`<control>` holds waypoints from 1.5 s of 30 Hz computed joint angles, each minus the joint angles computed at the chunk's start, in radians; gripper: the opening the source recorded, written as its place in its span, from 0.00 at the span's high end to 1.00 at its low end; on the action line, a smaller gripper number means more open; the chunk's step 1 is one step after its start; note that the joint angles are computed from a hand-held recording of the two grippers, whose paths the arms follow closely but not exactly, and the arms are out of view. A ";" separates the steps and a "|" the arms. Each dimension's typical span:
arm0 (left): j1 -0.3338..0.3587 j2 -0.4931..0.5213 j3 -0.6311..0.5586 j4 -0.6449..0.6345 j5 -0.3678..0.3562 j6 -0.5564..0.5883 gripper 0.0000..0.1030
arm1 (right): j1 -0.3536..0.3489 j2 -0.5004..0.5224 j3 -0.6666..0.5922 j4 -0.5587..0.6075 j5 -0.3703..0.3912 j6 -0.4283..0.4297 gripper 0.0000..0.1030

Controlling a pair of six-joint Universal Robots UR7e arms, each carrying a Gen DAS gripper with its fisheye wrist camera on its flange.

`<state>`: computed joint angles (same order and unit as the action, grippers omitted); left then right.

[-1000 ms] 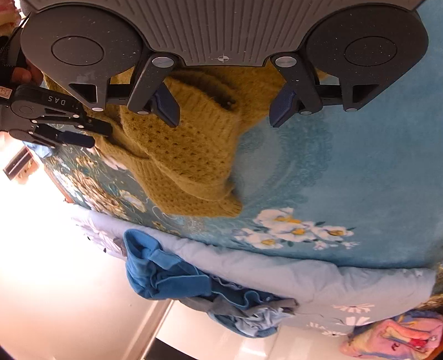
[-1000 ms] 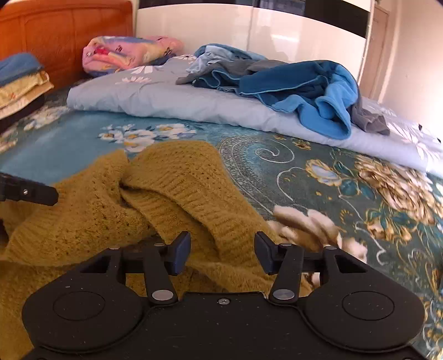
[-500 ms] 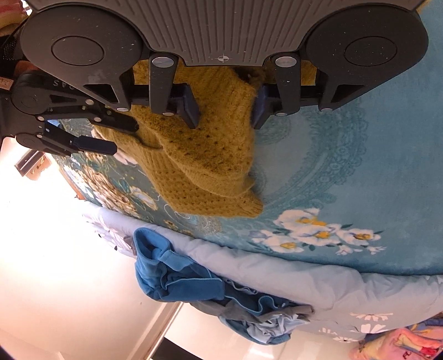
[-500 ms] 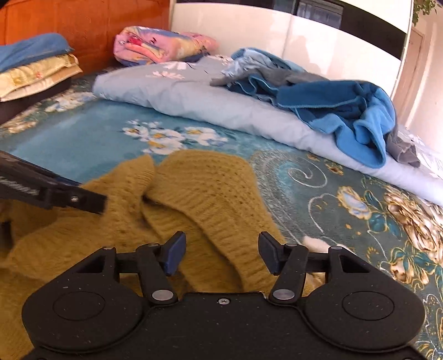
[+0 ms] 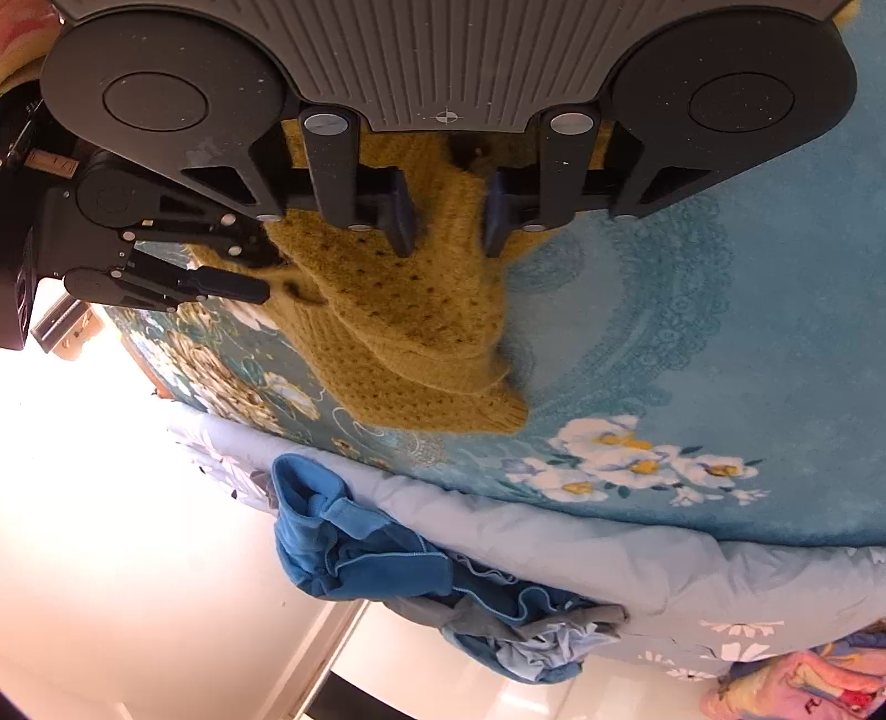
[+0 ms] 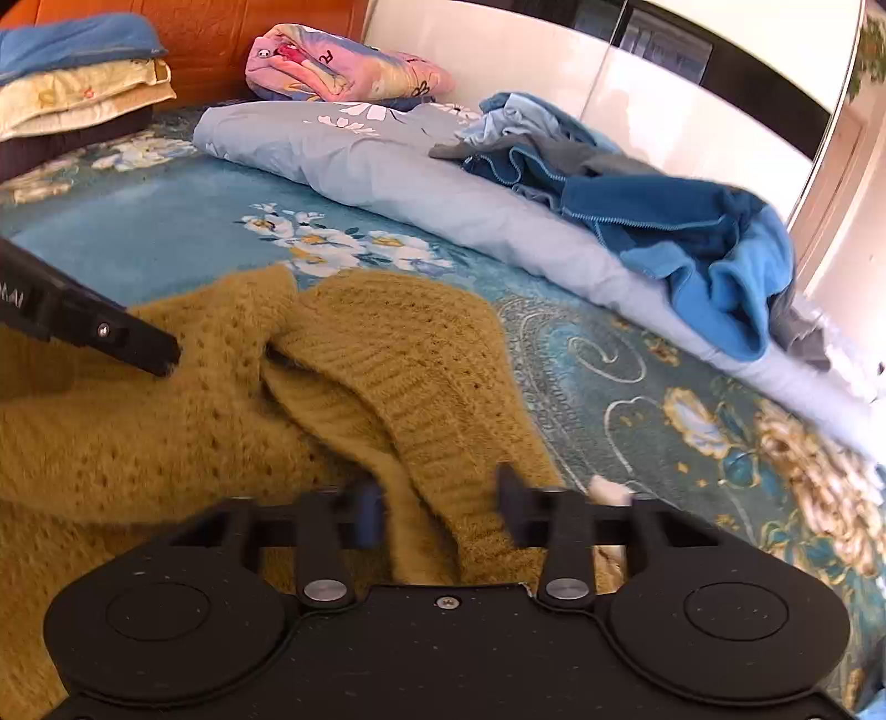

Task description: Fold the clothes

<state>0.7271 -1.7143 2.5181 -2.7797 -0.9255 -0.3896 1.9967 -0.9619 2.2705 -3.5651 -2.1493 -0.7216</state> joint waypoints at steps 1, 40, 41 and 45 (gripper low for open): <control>-0.004 0.000 -0.003 0.004 0.017 0.006 0.91 | -0.011 -0.020 -0.005 0.041 0.021 0.041 0.96; 0.269 0.386 -0.393 -0.268 0.302 0.579 0.59 | -0.129 0.037 -0.336 0.291 0.167 0.226 0.58; 0.260 0.360 -0.375 -0.270 0.305 0.557 0.58 | -0.121 0.055 -0.347 0.302 0.151 0.211 0.58; 0.207 0.240 -0.281 -0.284 0.332 0.502 0.38 | -0.105 0.109 -0.375 0.338 0.103 0.174 0.58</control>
<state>0.9338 -1.4741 2.2368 -3.0634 -0.5937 0.1125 1.8914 -0.8533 1.8955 -3.2269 -2.0460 -0.5480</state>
